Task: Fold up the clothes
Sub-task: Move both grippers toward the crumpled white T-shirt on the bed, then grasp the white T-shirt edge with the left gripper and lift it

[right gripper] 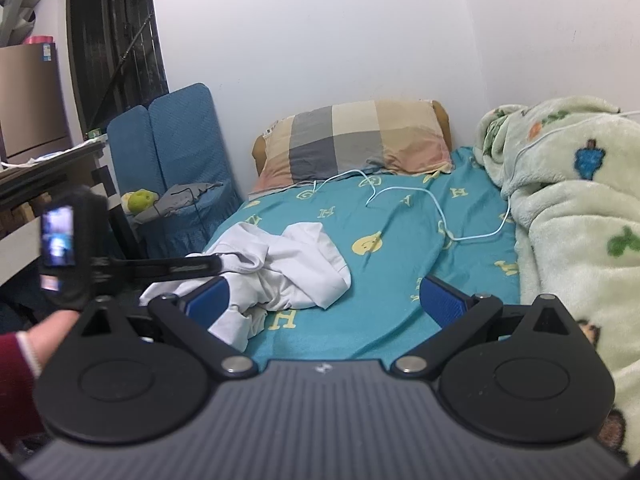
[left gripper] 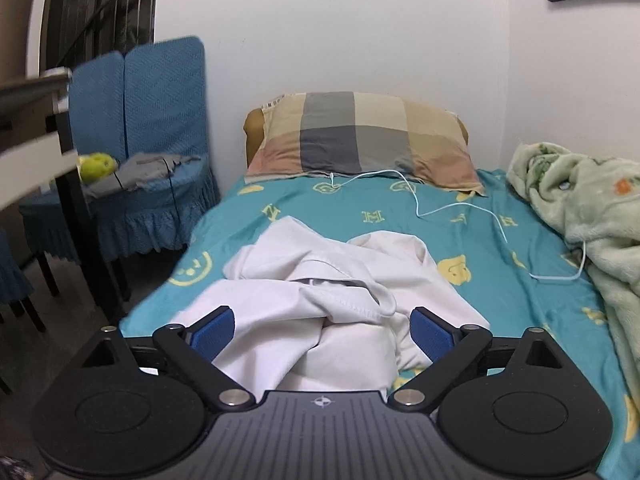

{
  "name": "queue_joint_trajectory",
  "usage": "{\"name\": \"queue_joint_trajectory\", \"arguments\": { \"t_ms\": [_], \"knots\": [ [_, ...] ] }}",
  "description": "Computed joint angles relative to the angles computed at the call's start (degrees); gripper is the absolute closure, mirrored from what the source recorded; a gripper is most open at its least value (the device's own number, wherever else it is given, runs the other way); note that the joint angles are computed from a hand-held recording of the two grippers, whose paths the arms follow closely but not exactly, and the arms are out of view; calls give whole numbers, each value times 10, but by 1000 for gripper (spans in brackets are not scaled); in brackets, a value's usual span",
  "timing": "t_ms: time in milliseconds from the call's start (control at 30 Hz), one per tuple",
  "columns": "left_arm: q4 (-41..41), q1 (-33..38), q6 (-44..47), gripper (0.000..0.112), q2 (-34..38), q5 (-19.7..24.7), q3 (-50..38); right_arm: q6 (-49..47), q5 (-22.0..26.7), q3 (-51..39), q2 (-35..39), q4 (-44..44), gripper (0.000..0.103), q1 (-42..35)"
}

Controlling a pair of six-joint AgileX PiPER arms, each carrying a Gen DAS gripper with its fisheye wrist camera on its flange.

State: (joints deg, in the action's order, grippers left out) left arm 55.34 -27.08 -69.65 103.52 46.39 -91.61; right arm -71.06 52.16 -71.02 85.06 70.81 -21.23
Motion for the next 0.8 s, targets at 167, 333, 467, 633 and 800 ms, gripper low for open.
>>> {"name": "queue_joint_trajectory", "arguments": {
  "t_ms": [167,333,467,633,800],
  "knots": [
    [-13,26,13,33,56,-43,-34,14,-6,-18,34,-2,0,12],
    [-46,38,66,87,98,-57,-74,18,-26,-25,57,-8,0,31],
    [-85,43,93,100,75,-71,-61,27,-34,-33,73,-15,0,36],
    [-111,23,135,108,-23,-74,10,8,-41,-26,70,-10,0,37],
    [-120,-30,174,108,-155,-64,98,-10,-44,-21,61,1,0,33]
  ]
}}
